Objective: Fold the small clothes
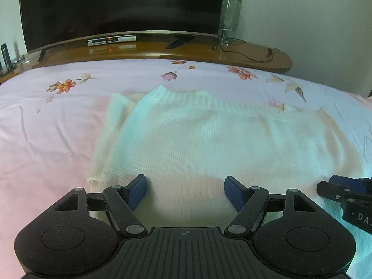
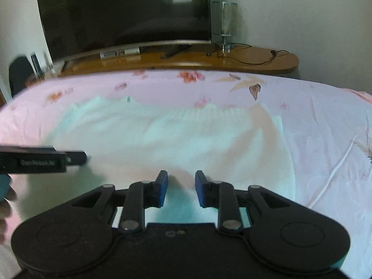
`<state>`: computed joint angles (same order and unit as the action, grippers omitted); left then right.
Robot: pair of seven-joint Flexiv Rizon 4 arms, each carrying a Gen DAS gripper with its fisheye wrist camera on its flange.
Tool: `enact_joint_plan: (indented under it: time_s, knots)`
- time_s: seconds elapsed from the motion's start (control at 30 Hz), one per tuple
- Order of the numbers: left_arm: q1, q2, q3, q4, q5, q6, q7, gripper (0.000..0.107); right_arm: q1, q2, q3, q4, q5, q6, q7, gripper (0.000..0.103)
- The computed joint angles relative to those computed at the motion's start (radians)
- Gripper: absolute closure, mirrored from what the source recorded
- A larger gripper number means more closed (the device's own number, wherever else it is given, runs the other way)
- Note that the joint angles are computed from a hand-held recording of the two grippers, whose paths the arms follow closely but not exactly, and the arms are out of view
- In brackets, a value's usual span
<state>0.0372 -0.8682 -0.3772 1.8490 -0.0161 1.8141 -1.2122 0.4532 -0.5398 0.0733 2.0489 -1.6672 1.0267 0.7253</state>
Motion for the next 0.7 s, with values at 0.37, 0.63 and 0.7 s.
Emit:
enact_joint_plan:
  time_s: [0.37,0.63,0.7]
  knots:
    - [0.078,0.089,-0.045,0.132,0.011,-0.014,-0.022,0.033,0.037,0.060,0.042,0.059,0.018,-0.041,0.135,0.073]
    - [0.104,0.127,-0.038,0.206,0.031,-0.014,-0.018,0.033,0.098,0.063,0.060,0.093,0.166,-0.067,0.091,0.069]
    - [0.141,0.131,-0.066,0.230,0.047,-0.003,-0.016,0.033,0.110,0.078,0.057,0.107,0.161,-0.072,0.123,0.069]
